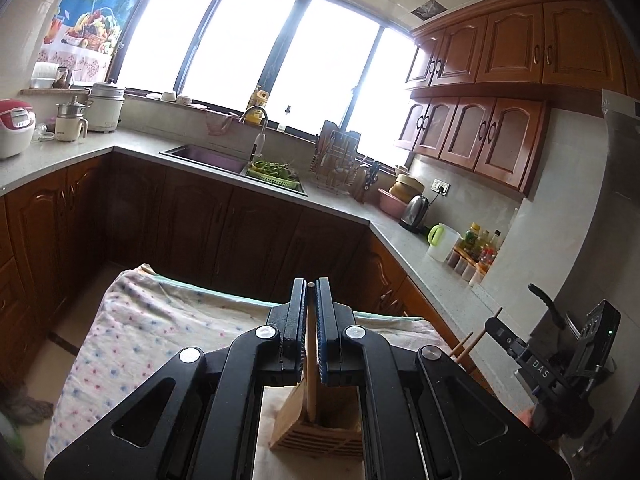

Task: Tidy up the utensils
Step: 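Carry the left tool's chopstick into the holder while the right tool inserts its chopstick, then open the left tool over the holder while the right tool releases its chopstick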

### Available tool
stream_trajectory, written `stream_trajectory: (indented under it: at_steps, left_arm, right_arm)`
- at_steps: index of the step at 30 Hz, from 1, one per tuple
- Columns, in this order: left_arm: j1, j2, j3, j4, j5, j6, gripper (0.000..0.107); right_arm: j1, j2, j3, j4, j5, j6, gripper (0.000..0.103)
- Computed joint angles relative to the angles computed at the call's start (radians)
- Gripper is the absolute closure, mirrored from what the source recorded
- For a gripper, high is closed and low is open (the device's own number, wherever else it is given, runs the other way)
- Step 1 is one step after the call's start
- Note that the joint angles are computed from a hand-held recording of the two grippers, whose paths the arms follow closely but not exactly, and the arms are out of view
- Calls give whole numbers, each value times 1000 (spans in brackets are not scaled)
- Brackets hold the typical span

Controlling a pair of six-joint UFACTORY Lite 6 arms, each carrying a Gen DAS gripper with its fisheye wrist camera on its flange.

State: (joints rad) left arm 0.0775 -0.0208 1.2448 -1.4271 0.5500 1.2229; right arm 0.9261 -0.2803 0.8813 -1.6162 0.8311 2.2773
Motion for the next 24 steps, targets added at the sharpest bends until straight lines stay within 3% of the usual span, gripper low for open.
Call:
stream_trajectory:
  at_steps: [7,22,24]
  left_arm:
    - [-21,50,-55,-45,-17,44,102]
    - [-61,81,-19,14,-43,15,102]
    - [-64,79,-18,22,-49,11,102]
  right_arm:
    - [-50,29,-78,-50,-69,147,98]
    - [-117,22,-98,-17,-164,126,97]
    - [-116,23,-97,-15,-164,122,92]
